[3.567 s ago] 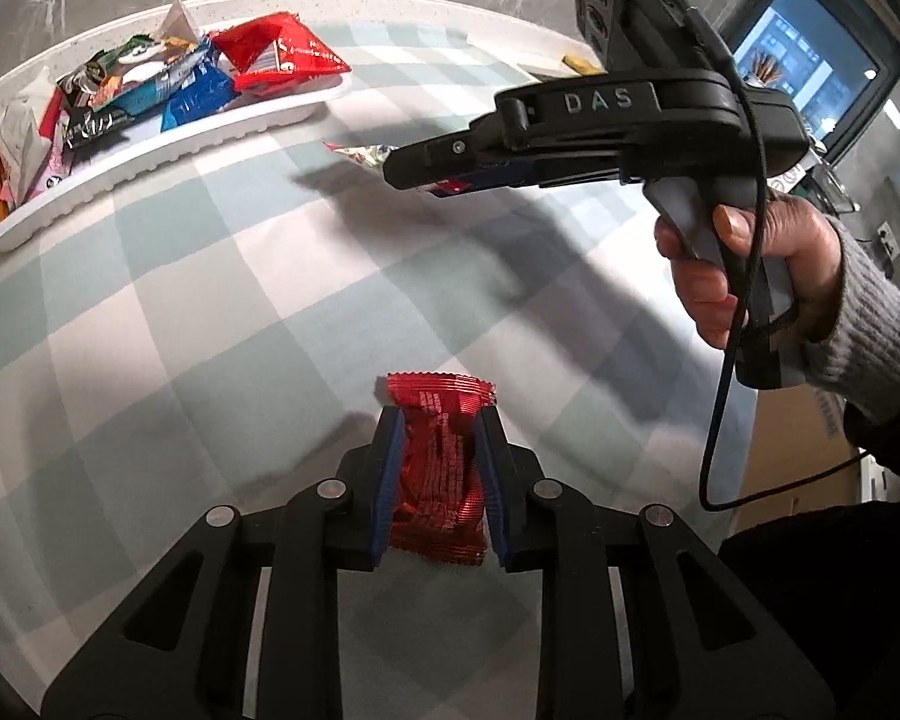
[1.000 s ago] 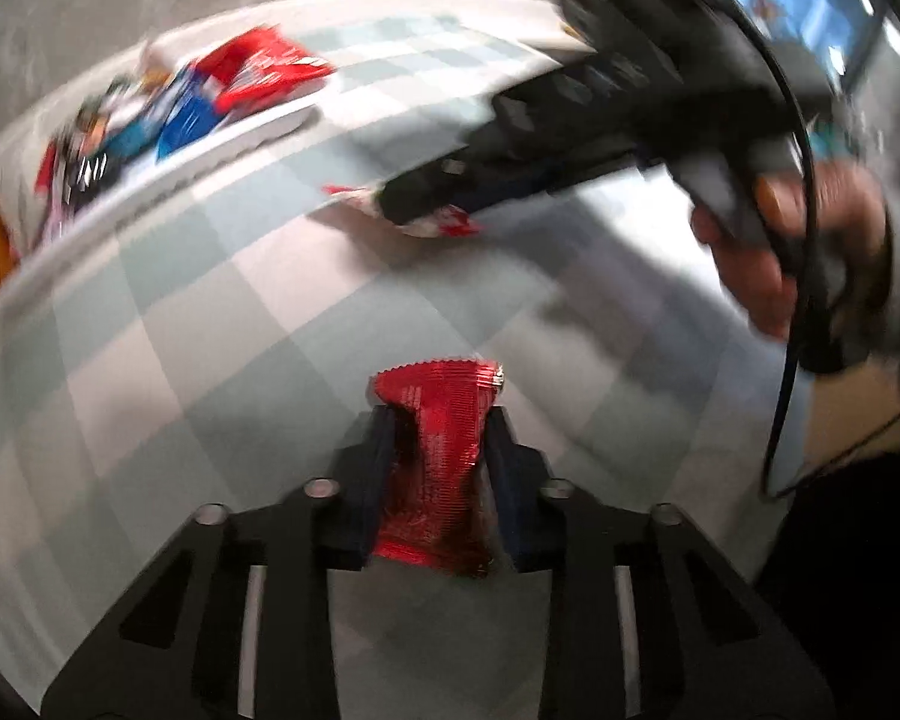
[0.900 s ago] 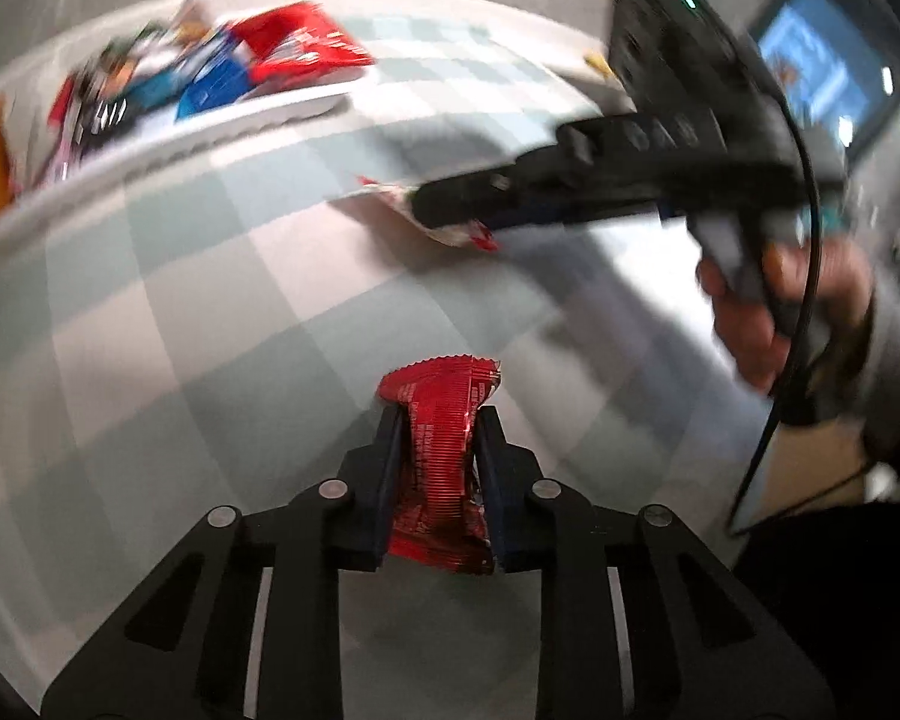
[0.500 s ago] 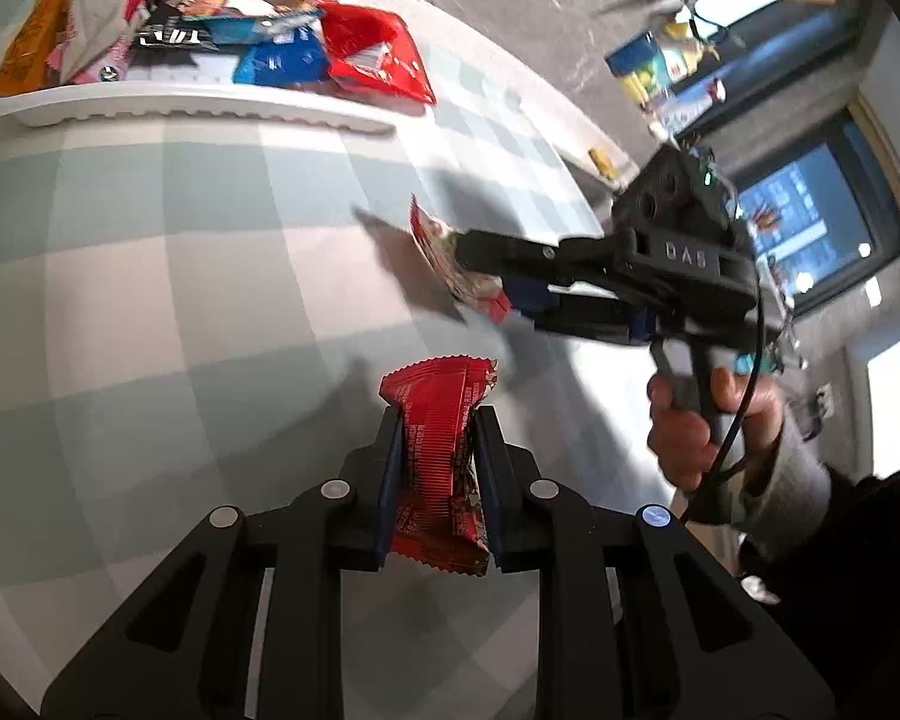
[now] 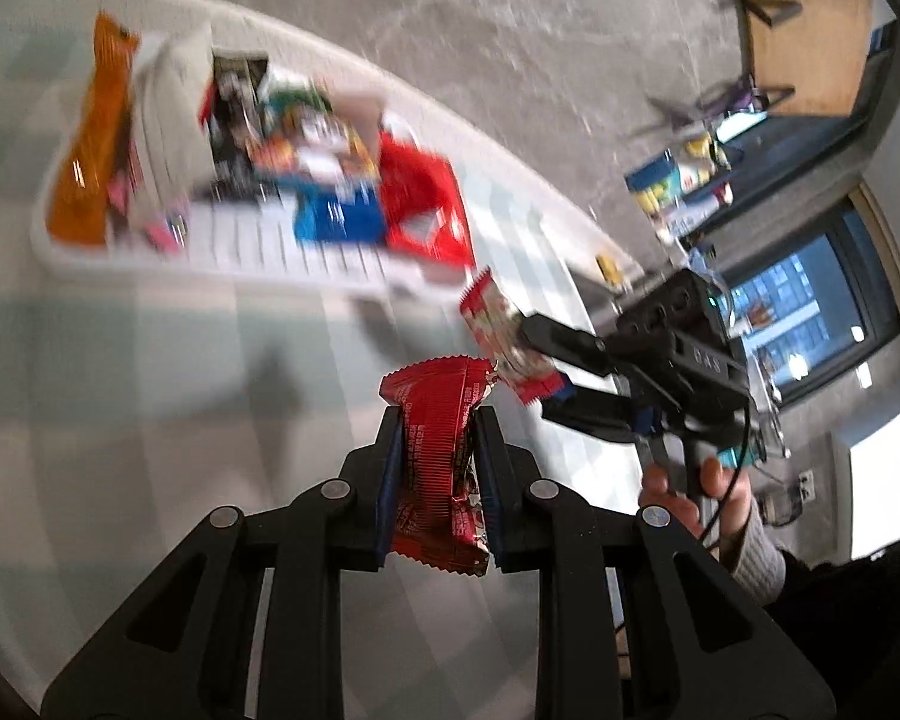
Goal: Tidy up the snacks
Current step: 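Carry both packets over the white tray, then open both tools to drop the packets into the tray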
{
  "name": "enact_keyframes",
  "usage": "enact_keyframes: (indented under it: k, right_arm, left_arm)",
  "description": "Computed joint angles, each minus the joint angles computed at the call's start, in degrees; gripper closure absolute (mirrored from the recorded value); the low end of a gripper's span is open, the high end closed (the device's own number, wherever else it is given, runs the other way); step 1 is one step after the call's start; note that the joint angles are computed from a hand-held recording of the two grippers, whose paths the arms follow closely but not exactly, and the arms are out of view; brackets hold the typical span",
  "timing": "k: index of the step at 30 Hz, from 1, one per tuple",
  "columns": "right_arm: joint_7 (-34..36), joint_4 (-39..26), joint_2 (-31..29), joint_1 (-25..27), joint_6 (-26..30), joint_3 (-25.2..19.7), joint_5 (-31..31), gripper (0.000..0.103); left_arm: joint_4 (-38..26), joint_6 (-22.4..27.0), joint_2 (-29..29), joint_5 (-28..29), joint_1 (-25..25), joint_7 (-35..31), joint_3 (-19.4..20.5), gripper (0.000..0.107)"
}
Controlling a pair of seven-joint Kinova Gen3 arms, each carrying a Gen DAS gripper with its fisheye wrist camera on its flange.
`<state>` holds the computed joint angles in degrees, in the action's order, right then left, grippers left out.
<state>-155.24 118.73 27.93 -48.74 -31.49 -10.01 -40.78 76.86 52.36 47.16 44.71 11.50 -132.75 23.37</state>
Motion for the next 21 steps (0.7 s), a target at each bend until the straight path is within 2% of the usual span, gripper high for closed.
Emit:
enact_keyframes:
  k: [8, 14, 17, 21]
  right_arm:
    - [8.75, -4.48, -0.76, 2.47, 7.50, 5.25, -0.45, 0.066]
    - [16.10, -7.80, -0.26, 1.41, 14.31, 11.45, -4.73, 0.066]
    - [16.72, -8.59, 0.37, 2.17, 15.80, 12.27, -4.50, 0.066]
    - [18.74, -10.65, 1.44, 0.76, 19.96, 16.52, -5.13, 0.066]
  left_arm:
    - [-11.69, -0.17, 2.36, -3.21, 2.08, 6.45, -2.26, 0.087]
    - [-23.67, 1.21, 6.43, -8.04, 5.20, 13.29, -3.86, 0.087]
    - [-30.37, 2.68, 9.07, -10.63, 6.80, 16.64, -4.73, 0.087]
    - [-36.70, 3.24, 11.76, -13.90, 9.49, 20.62, -6.11, 0.087]
